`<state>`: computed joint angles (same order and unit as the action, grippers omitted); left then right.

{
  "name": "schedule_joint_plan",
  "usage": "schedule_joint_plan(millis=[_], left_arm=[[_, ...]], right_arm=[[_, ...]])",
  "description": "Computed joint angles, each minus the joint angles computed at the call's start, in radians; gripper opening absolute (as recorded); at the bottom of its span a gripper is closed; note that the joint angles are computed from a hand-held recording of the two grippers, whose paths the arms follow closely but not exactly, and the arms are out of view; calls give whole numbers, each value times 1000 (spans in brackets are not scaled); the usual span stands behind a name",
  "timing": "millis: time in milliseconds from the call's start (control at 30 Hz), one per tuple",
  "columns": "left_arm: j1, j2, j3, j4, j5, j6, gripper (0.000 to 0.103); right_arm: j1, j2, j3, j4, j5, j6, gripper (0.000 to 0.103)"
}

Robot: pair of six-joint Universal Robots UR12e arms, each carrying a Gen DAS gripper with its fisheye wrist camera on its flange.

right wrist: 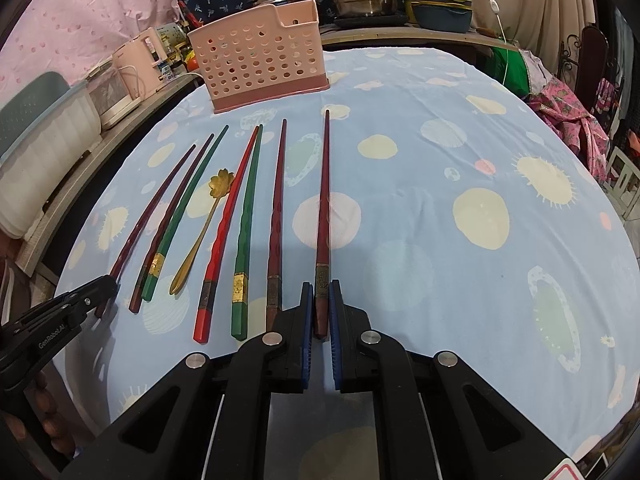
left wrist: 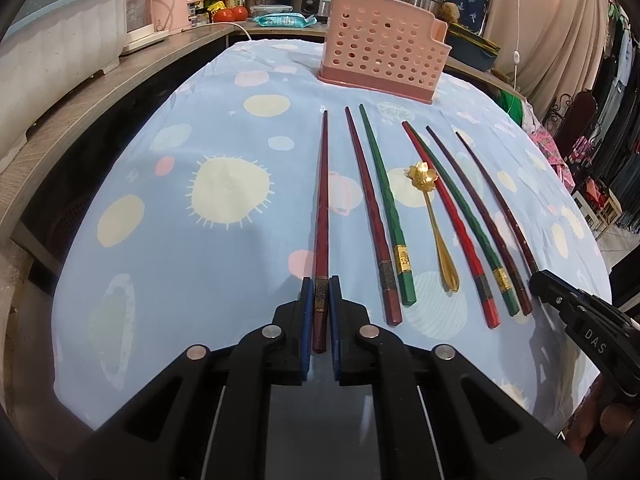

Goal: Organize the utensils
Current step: 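Grasp a dark red chopstick with the left tool while the right tool grasps another dark red chopstick, then lift the dark red chopstick into the pink basket with the left tool while the right tool does likewise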

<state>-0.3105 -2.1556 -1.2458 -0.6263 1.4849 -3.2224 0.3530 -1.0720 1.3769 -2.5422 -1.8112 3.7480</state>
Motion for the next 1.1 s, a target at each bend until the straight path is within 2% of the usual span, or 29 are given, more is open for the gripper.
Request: schedule_joint_plan(millis=[367,633,867,1100], left_arm=[[8,19,-5,48,-17,-24,7],[15,17,25,98,-3,-53,7],[23,-5,95,142,6,-66,7],[27,-49,214,185,3,-67,7]], right_arm=[[-2,-20,14,-36,-21,-1,7],[-14,-40,22,-108,-43,2,7],[-27,-44,-10,-189,-83,-47,7],[-49,-20,-83,-272,-110,-117,7]])
